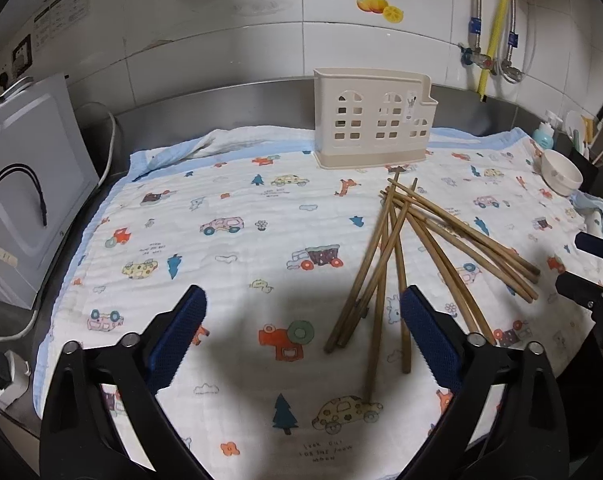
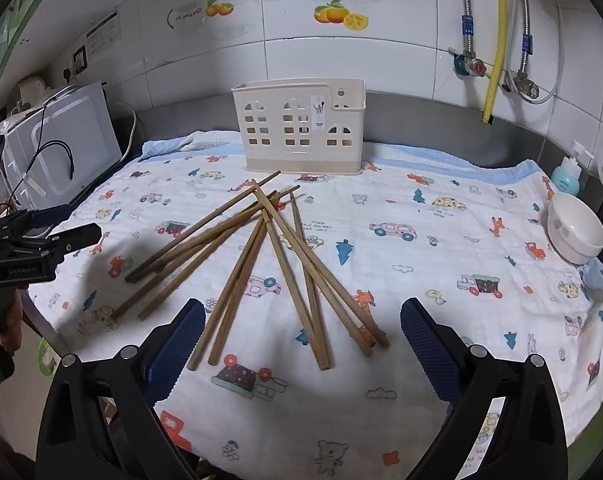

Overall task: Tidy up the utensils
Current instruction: 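Lower and close the right gripper on a wooden chopstick while the left gripper grasps another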

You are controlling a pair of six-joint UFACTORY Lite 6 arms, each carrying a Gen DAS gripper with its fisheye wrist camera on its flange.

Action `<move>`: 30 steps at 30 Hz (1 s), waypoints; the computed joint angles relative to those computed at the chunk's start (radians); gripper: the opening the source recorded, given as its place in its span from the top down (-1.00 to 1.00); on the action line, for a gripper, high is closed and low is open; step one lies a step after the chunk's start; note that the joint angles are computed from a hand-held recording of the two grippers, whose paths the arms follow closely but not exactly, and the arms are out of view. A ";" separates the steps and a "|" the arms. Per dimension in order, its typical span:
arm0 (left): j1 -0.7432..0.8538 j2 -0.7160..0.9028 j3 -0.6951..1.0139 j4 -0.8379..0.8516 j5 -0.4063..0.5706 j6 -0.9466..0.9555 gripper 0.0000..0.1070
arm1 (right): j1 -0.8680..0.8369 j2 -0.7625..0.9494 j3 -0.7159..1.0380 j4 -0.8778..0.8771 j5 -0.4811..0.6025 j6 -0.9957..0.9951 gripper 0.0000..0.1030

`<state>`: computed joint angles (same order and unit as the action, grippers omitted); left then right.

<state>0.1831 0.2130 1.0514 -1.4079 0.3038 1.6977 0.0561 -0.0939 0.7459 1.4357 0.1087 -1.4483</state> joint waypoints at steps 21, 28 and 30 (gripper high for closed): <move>-0.019 0.219 0.225 0.209 0.047 -0.113 -0.55 | -0.179 0.245 0.132 -0.055 0.208 -0.169 0.33; -0.031 0.276 0.292 0.313 0.106 -0.191 -0.55 | -0.198 0.325 0.187 -0.136 0.229 -0.126 0.56; -0.042 0.288 0.307 0.349 0.096 -0.215 -0.51 | -0.197 0.335 0.190 -0.148 0.226 -0.123 0.60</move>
